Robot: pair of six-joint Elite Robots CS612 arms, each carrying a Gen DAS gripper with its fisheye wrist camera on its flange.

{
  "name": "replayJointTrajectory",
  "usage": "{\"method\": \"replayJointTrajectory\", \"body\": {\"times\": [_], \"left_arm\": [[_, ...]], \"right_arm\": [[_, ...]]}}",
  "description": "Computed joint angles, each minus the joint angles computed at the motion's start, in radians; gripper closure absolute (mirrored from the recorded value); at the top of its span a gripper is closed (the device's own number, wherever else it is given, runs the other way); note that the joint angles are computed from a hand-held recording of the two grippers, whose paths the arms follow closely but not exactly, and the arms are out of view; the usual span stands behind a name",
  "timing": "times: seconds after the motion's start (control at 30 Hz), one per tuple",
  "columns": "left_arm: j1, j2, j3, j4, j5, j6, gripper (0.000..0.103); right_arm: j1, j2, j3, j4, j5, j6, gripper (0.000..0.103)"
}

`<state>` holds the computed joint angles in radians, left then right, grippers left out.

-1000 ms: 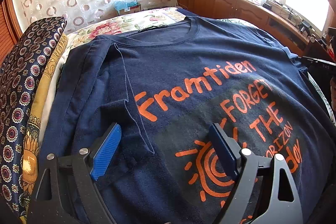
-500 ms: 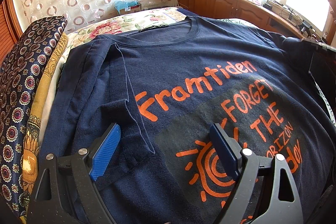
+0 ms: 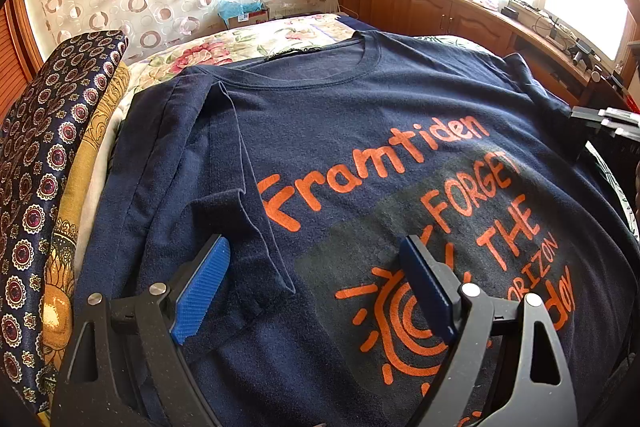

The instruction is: Fold small clothes

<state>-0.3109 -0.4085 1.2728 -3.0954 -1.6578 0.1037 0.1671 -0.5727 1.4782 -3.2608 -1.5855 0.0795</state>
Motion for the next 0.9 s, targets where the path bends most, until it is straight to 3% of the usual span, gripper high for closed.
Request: {"method": "replayJointTrajectory", "body": {"times": [0.03,0.13,0.33,0.47,0.6,0.77,0.83,0.9], "left_arm": [[0.000,0.000,0.000,0.000,0.000,0.000,0.016],[0.000,0.000,0.000,0.000,0.000,0.000,0.016],[0.001,0.000,0.001,-0.001,0.000,0.001,0.016],[0.001,0.000,0.000,0.000,0.000,0.001,0.016],[0.001,0.000,0.001,-0.001,0.000,0.001,0.016],[0.000,0.000,0.000,-0.001,0.000,0.000,0.016],[0.000,0.000,0.000,-0.001,0.000,0.000,0.016],[0.001,0.000,0.001,-0.001,-0.001,0.000,0.016]], "right_arm": [[0.001,-0.005,0.003,-0.015,-0.010,0.008,0.063],[-0.005,-0.015,0.020,-0.070,-0.046,0.018,0.052],[-0.019,0.005,-0.017,0.002,-0.157,0.098,0.049],[-0.047,0.031,-0.041,0.048,-0.110,0.191,0.049],[-0.059,0.044,-0.052,0.062,-0.073,0.214,0.049],[-0.082,0.026,-0.049,0.072,-0.044,0.176,0.063],[-0.083,0.022,-0.041,0.068,-0.052,0.163,0.075],[-0.081,0.017,-0.040,0.072,-0.052,0.153,0.094]]}}
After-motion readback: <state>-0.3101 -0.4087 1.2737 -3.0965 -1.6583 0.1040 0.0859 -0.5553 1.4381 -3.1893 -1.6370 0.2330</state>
